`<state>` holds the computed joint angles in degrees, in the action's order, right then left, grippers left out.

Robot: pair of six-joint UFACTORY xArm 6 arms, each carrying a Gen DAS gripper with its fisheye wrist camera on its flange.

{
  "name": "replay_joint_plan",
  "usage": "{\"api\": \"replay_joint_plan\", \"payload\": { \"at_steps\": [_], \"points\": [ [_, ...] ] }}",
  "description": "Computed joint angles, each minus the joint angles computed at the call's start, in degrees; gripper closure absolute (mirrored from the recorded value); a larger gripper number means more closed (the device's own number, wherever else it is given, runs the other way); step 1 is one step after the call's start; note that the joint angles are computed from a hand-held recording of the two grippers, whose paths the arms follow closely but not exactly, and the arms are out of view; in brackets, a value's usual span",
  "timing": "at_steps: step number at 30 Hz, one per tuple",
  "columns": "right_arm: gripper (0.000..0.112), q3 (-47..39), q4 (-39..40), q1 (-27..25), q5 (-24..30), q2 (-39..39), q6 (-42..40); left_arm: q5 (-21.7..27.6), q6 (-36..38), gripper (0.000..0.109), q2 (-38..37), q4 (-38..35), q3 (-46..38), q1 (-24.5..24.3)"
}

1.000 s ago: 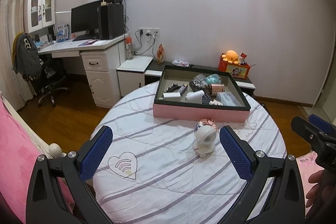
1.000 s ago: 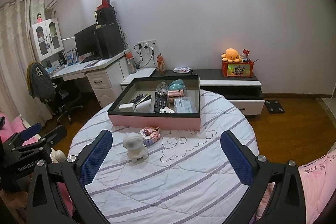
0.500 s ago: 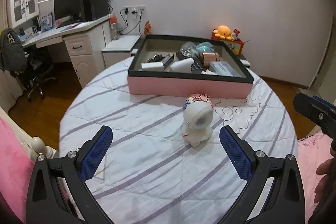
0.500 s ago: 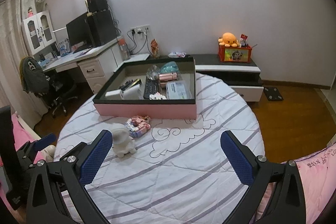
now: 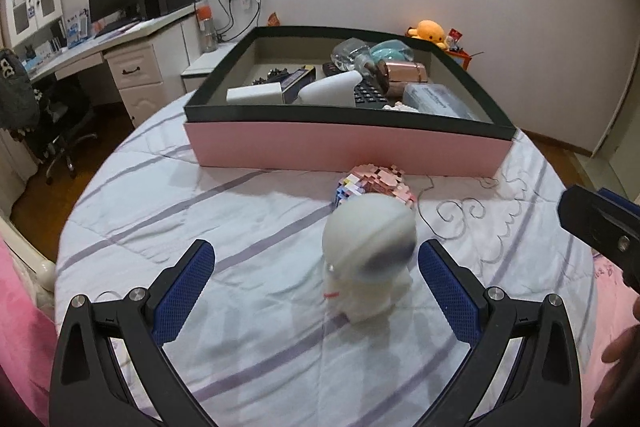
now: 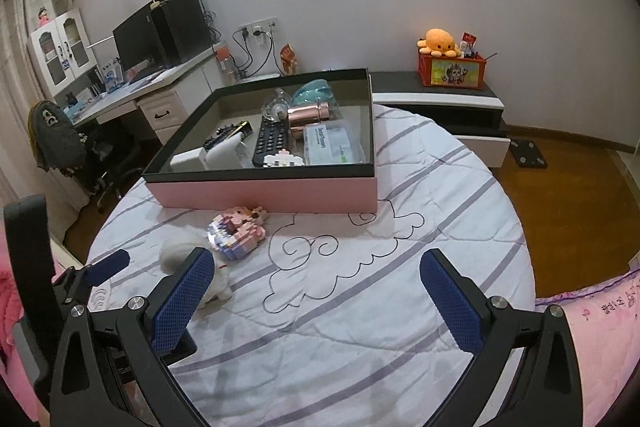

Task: Organize rigid objects
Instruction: 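Grasp the white figurine with the left tool while the right grasps the pink pixel-block item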

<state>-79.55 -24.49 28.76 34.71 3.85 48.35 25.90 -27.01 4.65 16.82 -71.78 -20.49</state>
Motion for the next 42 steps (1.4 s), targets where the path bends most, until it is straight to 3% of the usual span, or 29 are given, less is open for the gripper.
{"api": "replay_joint_plan", "payload": {
  "at_steps": [2,3,5,7,8,23,36,40,42],
  "points": [
    [0.009,-0.32,0.85,-0.38,-0.12,0.68,-0.64,-0.10,2.05,0.016,1.75,-2.84,-1.13,0.11],
    [0.009,-0.52,1.38,-0.51,-0.16,1.02,-1.07,0.28,4.20,0.030,2.57,-5.61,-1.74,0.15],
    [0.009,-0.81,2.30,-0.73,-0.33,1.67,-1.96,-0.98,10.00,0.036,3.24,-13.06,-1.56,0.24],
    [0.009,-1.29,3.37,-0.84,-0.52,2.50,-3.03,-2.37,12.93,0.058,2.91,-15.77,-0.86,0.02],
    [0.009,-1.59,3.91,-0.85,-0.52,2.90,-3.55,-2.79,14.92,0.063,2.70,-17.80,-0.59,-0.17],
    [0.009,-11.83,9.20,1.23,1.89,12.15,-11.00,-3.81,13.79,0.064,-0.88,-16.22,2.30,4.15],
    [0.009,-32.48,9.59,3.39,12.07,27.80,-14.45,-1.97,12.98,0.064,0.00,-13.67,1.50,8.34],
    [0.019,-36.53,9.59,3.86,14.53,30.94,-15.03,-2.18,14.23,0.064,-0.02,-14.49,1.67,8.66],
    [0.031,-38.42,8.68,4.33,16.30,32.40,-15.48,-2.30,14.60,0.064,-0.06,-14.83,1.77,8.66]
  ]
}}
